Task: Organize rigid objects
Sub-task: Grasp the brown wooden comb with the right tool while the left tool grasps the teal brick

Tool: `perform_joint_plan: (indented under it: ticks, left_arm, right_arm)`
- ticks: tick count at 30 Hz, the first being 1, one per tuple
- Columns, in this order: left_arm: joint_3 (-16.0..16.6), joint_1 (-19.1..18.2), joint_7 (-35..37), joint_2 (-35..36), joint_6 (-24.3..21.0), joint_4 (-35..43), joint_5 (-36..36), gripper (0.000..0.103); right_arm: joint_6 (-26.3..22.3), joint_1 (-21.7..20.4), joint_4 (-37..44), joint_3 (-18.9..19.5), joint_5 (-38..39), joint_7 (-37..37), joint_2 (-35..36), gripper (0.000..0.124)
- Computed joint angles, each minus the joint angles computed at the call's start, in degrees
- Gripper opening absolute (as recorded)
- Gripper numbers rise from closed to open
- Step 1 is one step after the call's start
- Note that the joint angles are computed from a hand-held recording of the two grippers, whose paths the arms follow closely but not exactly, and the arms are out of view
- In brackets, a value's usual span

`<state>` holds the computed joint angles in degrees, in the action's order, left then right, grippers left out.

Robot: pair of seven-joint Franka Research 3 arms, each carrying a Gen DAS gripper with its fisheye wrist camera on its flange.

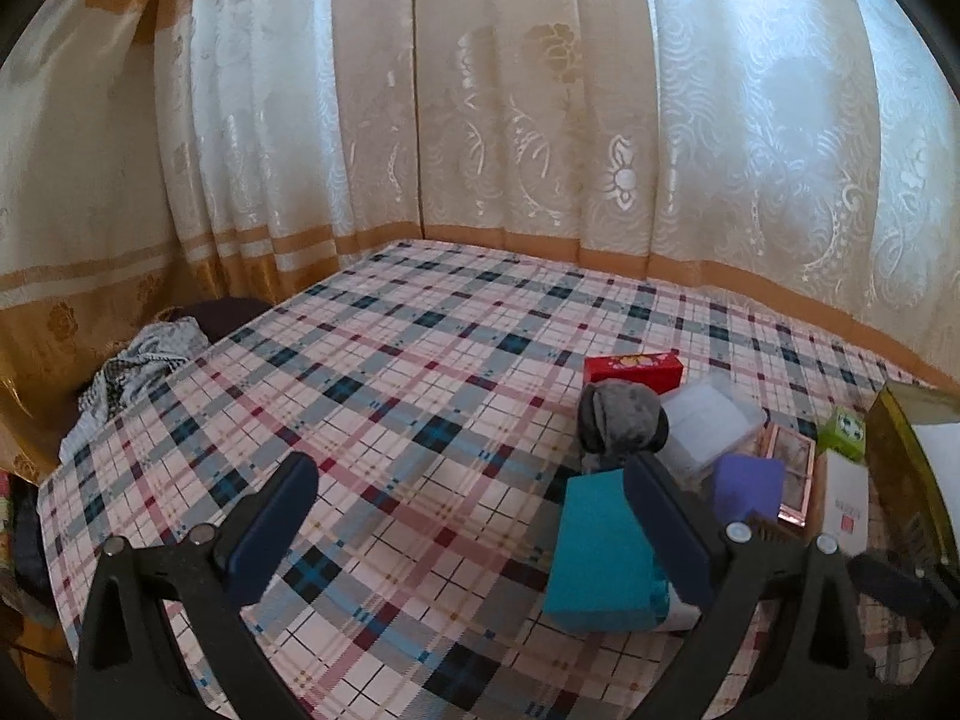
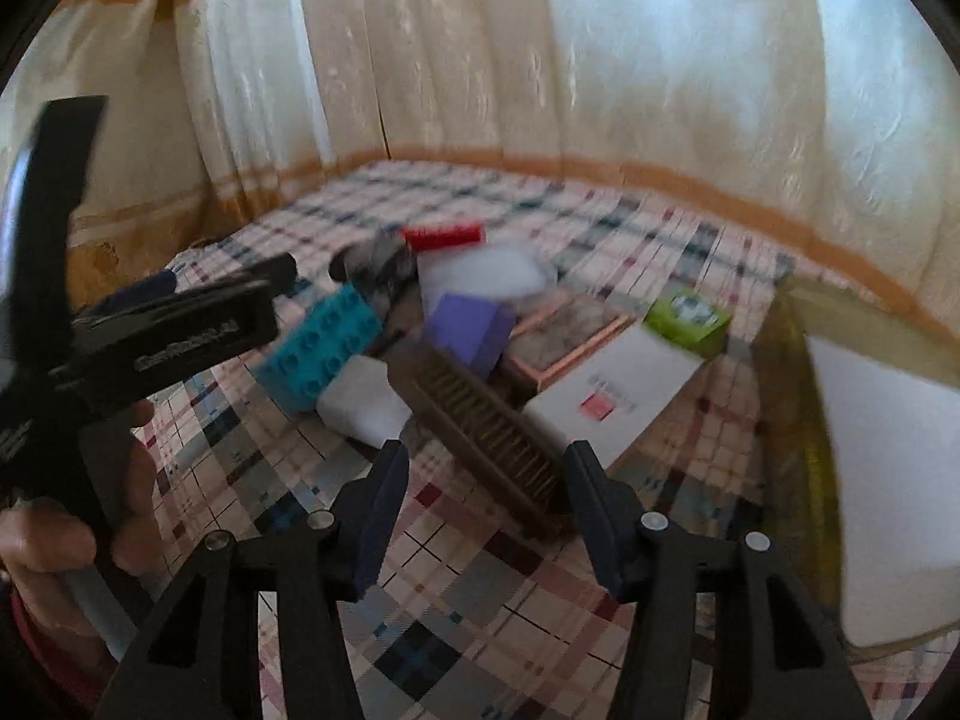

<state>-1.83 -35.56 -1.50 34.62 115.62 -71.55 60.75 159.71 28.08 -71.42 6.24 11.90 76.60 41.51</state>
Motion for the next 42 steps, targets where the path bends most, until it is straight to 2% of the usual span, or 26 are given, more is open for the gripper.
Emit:
perform_joint_plan:
  ticks: [3, 5, 8, 10, 12, 14, 16, 21, 23, 24, 25, 27, 28, 29, 31, 34, 38, 40, 42]
  left_arm:
    - [-0.03, 0.11, 0.13, 0.19, -0.84, 0.38, -0.70, 0.103]
    - [0.00, 0.16, 0.02, 0.38, -2.22, 0.81, -1.52, 0.103]
    - [-0.35, 1.12, -1.50, -0.74, -0.83, -0.94, -2.59, 0.103]
    - [-0.41, 1.20, -1.97, -0.94, -0.90, -1.31, -2.56, 0.103]
    - [-0.41, 1.03, -1.82, -0.74, -1.43, -0.99, -2.28, 0.103]
    - [-0.41, 0.93, -1.65, -0.69, -1.34, -0.95, -1.85, 0.103]
    - [-0.48, 0.97, -1.49, -0.82, -0.56, -1.21, -1.45, 0.103]
    - [-0.60, 1.24, -1.88, -1.71, 2.62, -2.75, 0.03, 0.103]
    - [-0.77, 1.22, -0.33, -0.88, 1.86, -1.51, -0.53, 0.103]
    - [-0.90, 1.53, -0.34, -1.19, 3.17, -2.08, -0.73, 0.103]
    - [-1.12, 2.23, -0.89, -2.13, 6.40, -3.75, -0.62, 0.103]
    - [-1.24, 2.61, -0.92, -2.91, 9.63, -5.26, -0.03, 0.103]
    - [-1.29, 2.46, -0.25, -2.62, 9.63, -4.95, -0.03, 0.103]
    - [-1.46, 2.56, 0.66, -2.36, 9.64, -4.62, -0.59, 0.103]
    - [-1.82, 3.67, 0.66, -3.01, 13.04, -6.09, -1.81, 0.103]
    - [-3.05, 6.27, 2.25, -3.50, 18.04, -7.96, -6.33, 0.100]
    - [-3.68, 7.97, 4.85, -2.52, 19.63, -7.67, -12.93, 0.091]
    - [-4.10, 8.50, 6.86, -1.76, 19.80, -7.06, -16.01, 0.076]
    - [-3.36, 7.68, 7.47, -1.64, 19.96, -6.86, -16.11, 0.074]
  right_arm:
    - [-3.85, 0.19, 6.22, -0.36, -1.23, -1.10, 3.50, 0.057]
    - [-8.52, 0.64, 12.12, -0.91, -2.35, -1.44, 6.71, 0.057]
    - [-13.58, -0.48, 17.20, 1.26, -1.04, -4.70, 9.36, 0.055]
    - [-15.39, 0.11, 17.30, 0.33, -1.49, -5.15, 9.23, 0.040]
    - [-13.60, 0.33, 13.12, -0.08, -1.70, -6.01, 6.74, 0.036]
    - [-12.18, -1.05, 9.65, 1.68, 0.58, -7.45, 4.85, 0.029]
    - [-11.07, -1.45, 7.54, 1.98, 2.00, -7.39, 3.71, 0.017]
    - [-5.55, -2.66, 3.14, 3.28, 5.33, -7.84, 1.22, 0.017]
    - [-1.25, -3.73, 0.02, 4.78, 7.45, -9.50, -0.44, 0.017]
    - [1.10, -4.04, -1.46, 5.29, 8.30, -10.22, -1.21, 0.017]
    - [3.76, -3.96, -3.01, 5.29, 8.76, -10.50, -2.02, 0.017]
    - [9.28, -2.49, -5.67, 3.55, 8.06, -9.61, -3.30, 0.017]
    - [12.05, -1.43, -6.98, 2.26, 7.23, -8.80, -3.90, 0.017]
    - [13.89, -1.21, -8.01, 1.97, 6.76, -8.56, -4.36, 0.017]
    - [17.18, -0.25, -9.47, 0.72, 5.74, -7.40, -5.06, 0.017]
    - [17.69, 0.13, -9.60, -0.35, 4.59, -5.71, -5.15, 0.017]
    - [15.93, -0.04, -8.60, -0.62, 3.67, -3.50, -4.61, 0.017]
    - [15.78, -1.09, -8.66, 0.80, 3.68, -3.81, -4.73, 0.017]
    - [16.01, -1.04, -8.99, 0.68, 3.41, -3.59, -4.87, 0.017]
